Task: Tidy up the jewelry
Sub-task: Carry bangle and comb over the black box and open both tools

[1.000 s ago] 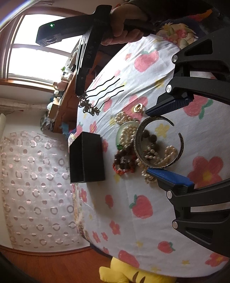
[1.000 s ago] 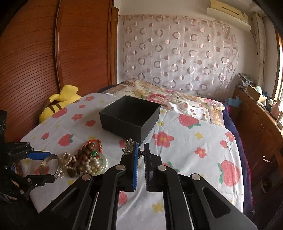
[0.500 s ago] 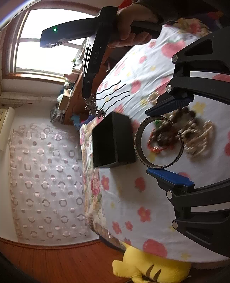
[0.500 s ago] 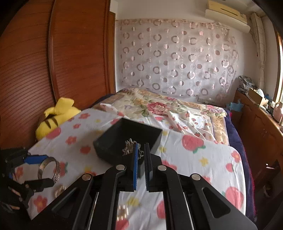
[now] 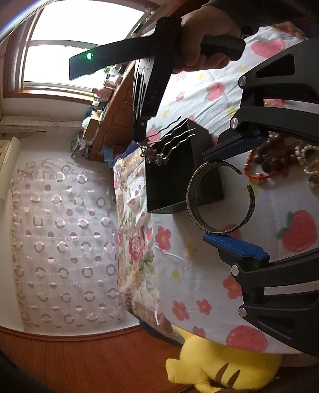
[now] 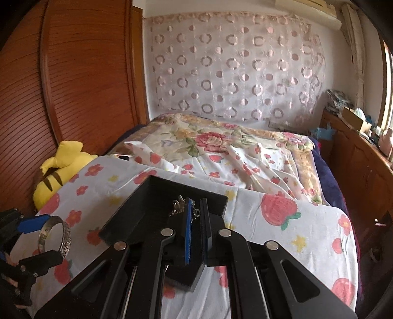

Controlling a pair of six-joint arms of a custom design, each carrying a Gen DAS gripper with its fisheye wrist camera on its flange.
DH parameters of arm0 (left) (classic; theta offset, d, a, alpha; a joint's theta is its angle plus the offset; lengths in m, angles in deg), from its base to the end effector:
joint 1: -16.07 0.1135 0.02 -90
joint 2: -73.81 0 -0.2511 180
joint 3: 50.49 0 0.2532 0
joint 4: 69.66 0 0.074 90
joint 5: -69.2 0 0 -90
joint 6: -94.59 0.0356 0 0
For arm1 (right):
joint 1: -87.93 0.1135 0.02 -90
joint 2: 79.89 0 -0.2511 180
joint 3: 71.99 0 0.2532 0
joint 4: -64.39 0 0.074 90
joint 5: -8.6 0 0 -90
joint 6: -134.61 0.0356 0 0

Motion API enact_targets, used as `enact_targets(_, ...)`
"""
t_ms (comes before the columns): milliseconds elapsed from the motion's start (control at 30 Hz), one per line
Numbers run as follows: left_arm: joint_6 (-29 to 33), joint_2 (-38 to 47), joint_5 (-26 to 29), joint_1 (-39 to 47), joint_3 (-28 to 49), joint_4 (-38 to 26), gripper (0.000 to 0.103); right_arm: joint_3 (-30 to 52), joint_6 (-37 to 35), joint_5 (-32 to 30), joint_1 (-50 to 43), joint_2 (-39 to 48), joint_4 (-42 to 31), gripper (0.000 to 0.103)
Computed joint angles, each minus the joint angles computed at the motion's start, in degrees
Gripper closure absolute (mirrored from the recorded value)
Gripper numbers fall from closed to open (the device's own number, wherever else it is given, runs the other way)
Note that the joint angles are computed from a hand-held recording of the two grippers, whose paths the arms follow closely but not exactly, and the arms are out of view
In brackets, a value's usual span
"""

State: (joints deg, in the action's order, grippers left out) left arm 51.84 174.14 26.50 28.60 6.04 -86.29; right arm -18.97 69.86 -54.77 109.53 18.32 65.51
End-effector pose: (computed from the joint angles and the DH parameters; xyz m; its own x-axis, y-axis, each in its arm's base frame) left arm 0.2948 0.0387 0.0999 -0.4244 0.4158 -0.8044 0.7639 0.6413 -0.0715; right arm 0.2944 0.0994 0.1088 -0.5975 0.1735 -0.7828 0.2490 0.9682 0.0245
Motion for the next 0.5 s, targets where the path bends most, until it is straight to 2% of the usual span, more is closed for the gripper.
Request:
enact_targets(267, -5.57, -0.18, -3.05, -5.85, 1.14, 2.75, 0.046, 0.69, 0.38, -2.49, -2.42, 1.92, 0.31, 0.093)
enact_targets(333, -6.45, -0.30, -3.58, -7.24, 1.07, 3.31, 0.046, 0.51, -0.46, -2.28, -2.40, 1.51, -0.04, 0.068)
enact_targets(500, -9.95, 0.83, -6.64, -11.07, 1.62, 5.75, 0.046, -2.89, -1.65, -2.18, -2.79, -3.80, -1.11, 0.066)
